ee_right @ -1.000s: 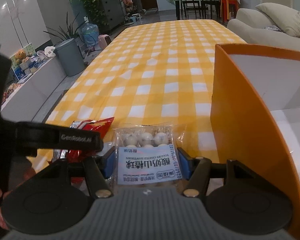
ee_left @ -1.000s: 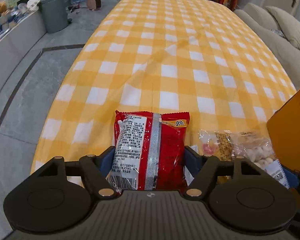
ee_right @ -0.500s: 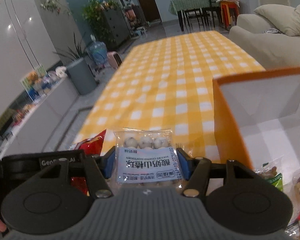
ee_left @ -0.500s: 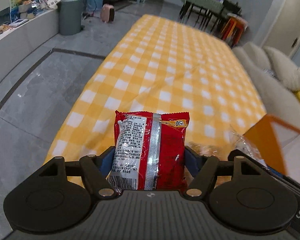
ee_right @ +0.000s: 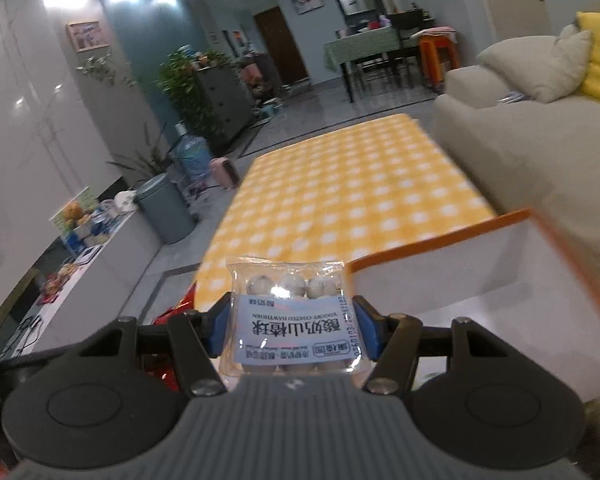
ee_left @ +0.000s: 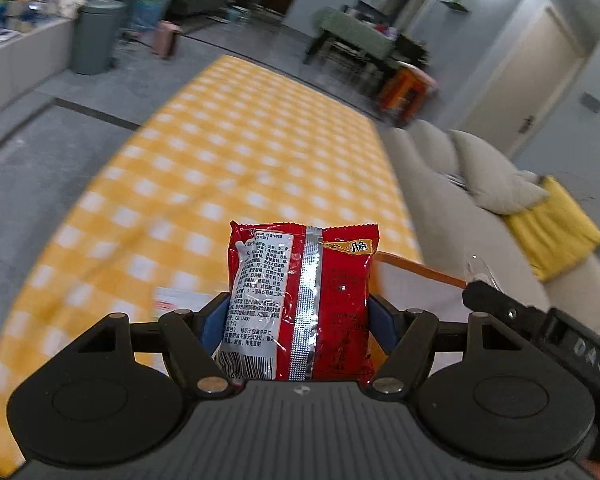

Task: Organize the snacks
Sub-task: 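Carry the yogurt-ball pack over the box and open the right tool to drop it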

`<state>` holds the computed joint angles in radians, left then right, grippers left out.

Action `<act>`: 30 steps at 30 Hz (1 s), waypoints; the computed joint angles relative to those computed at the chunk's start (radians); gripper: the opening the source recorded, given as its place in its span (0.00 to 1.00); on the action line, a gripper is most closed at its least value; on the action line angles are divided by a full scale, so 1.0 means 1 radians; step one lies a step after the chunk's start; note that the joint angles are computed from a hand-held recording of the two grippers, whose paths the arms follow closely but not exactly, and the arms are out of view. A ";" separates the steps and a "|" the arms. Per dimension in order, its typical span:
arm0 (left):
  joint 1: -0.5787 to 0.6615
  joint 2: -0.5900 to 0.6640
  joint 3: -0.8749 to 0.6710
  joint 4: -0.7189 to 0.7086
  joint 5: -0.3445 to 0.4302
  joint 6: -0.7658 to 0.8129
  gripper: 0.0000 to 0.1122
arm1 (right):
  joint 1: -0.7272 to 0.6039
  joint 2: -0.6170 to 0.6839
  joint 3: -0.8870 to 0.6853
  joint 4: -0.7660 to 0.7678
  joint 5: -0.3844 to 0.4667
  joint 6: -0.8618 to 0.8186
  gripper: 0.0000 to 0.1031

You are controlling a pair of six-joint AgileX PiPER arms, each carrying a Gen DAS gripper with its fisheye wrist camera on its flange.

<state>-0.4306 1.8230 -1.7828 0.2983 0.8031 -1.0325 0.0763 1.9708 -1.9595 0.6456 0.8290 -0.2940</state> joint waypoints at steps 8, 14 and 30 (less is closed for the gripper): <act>-0.089 0.147 -0.205 -0.073 0.016 0.035 0.73 | -0.166 0.140 -0.316 -0.126 0.248 0.052 0.58; -0.112 0.201 -0.234 -0.188 -0.032 0.153 0.73 | -0.154 0.168 -0.261 -0.331 0.229 -0.001 0.58; -0.077 0.208 -0.202 -0.262 -0.062 0.237 0.73 | 0.004 0.308 -0.299 -0.773 0.251 0.088 0.58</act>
<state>-0.5077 2.0310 -1.9852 0.0366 0.7416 -0.7958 0.0802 2.2785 -2.2586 -0.1271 1.0799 -0.2061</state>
